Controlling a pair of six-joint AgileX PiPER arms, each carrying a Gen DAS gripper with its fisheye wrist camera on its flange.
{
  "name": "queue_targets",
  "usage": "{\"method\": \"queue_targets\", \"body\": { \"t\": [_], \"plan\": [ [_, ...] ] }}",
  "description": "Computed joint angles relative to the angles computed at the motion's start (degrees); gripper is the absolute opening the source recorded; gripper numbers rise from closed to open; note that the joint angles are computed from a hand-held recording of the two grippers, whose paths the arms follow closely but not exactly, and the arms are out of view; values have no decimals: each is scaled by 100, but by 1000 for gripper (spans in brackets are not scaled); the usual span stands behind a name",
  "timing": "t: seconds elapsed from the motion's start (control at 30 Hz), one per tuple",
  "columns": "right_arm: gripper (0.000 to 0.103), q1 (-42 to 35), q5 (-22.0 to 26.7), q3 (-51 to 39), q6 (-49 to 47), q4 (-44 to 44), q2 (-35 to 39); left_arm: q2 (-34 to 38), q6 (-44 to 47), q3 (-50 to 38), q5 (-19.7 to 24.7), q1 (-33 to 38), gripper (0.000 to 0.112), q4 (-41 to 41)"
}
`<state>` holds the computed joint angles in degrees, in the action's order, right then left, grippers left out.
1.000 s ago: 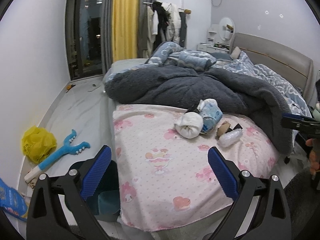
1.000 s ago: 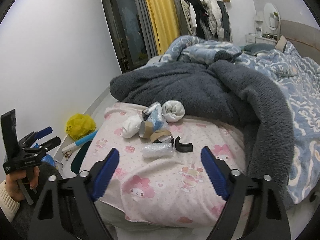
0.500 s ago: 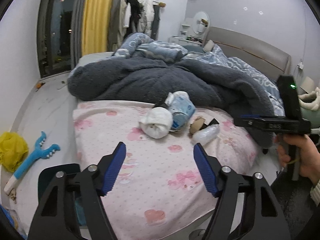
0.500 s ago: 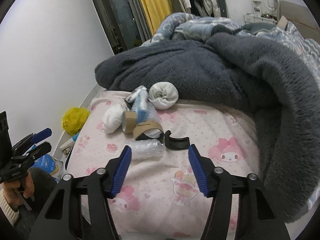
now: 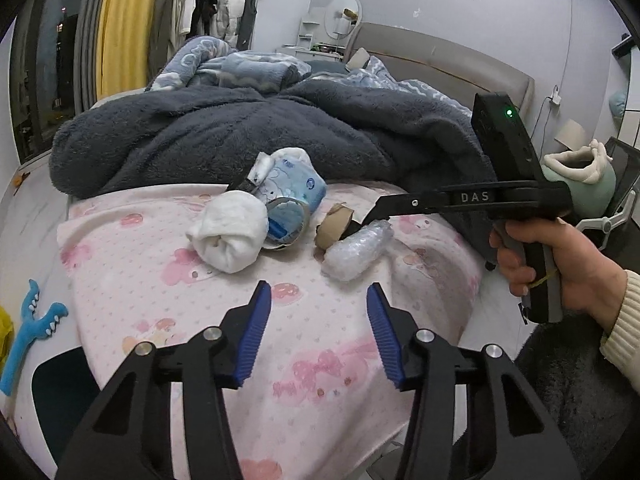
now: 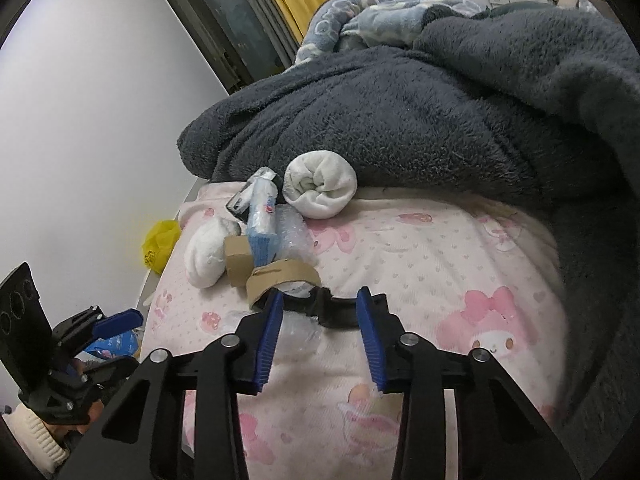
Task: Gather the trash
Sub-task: 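Move the left tool to the bubble-wrap roll and close on it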
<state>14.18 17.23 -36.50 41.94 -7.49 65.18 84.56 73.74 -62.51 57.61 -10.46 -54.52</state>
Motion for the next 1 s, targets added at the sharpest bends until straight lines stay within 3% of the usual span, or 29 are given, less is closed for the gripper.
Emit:
{"method": "queue_targets", "body": {
  "t": [0.3,0.43,0.5,0.8,0.9,1.0],
  "plan": [
    [24,-600,-224,40,-3073,2950,331,494,-128,-332,40,-376,40,97],
    [10,-753,-198,89,-4029,3830,339,637,-110,-438,87,-520,40,-19],
    [8,-810,-193,103,-4364,4133,323,713,-148,-491,86,-596,40,-64],
    [8,-785,-219,88,-4651,4344,247,933,-428,-663,-112,-958,40,66],
    [8,-657,-279,62,-3860,3596,136,986,-500,-688,-255,-1022,48,69],
    [8,-565,-299,32,-3060,2844,58,1141,-585,-841,-124,-1002,58,28]
  ]
}}
